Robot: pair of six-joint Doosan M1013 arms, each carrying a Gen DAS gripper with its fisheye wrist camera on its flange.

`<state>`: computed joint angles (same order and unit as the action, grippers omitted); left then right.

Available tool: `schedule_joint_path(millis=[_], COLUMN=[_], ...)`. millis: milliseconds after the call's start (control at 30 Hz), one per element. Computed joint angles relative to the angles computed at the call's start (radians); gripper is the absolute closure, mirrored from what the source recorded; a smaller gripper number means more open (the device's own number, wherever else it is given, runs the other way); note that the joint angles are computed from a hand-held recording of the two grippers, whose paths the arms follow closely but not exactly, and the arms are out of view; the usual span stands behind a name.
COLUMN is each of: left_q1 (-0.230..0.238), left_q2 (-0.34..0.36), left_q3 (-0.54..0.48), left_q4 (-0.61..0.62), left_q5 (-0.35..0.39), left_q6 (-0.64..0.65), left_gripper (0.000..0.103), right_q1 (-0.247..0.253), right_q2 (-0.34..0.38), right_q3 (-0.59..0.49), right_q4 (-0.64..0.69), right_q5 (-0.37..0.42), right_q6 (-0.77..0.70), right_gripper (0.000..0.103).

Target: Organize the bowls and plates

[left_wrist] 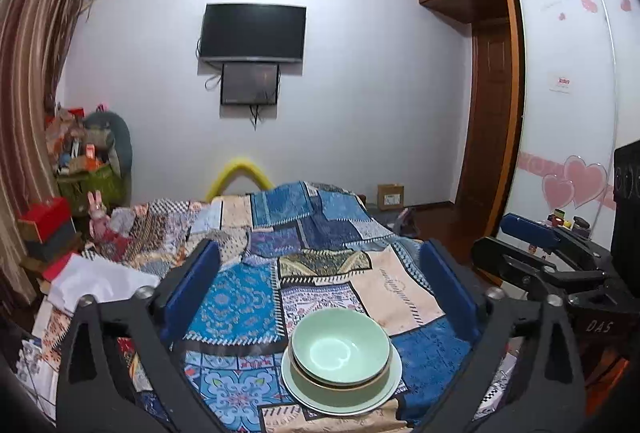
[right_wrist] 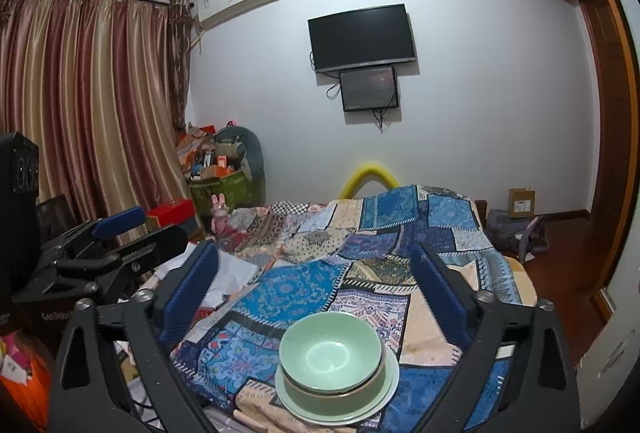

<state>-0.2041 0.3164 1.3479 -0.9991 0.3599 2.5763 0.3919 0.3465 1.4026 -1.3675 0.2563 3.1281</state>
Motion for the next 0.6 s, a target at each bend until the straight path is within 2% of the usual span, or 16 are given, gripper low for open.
schedule_joint_path(millis=[200,600], left_q1=[-0.003,-0.003], left_q2=[-0.003,-0.007], left_q3=[0.008,0.018], left_q4=[-0.016,-0.049], left_q5=[-0.001,-0.011], left_q6=[0.022,0.05], left_gripper=[0.0,0.0], right_q1=[0.011,0.011], right_q2=[-0.005,-0.008], right_q3=[0.008,0.016], right_q4=[-0.077,-0.093], right_q5=[0.038,0.04], right_q6=[0.05,0.076], right_gripper=[0.0,0.0])
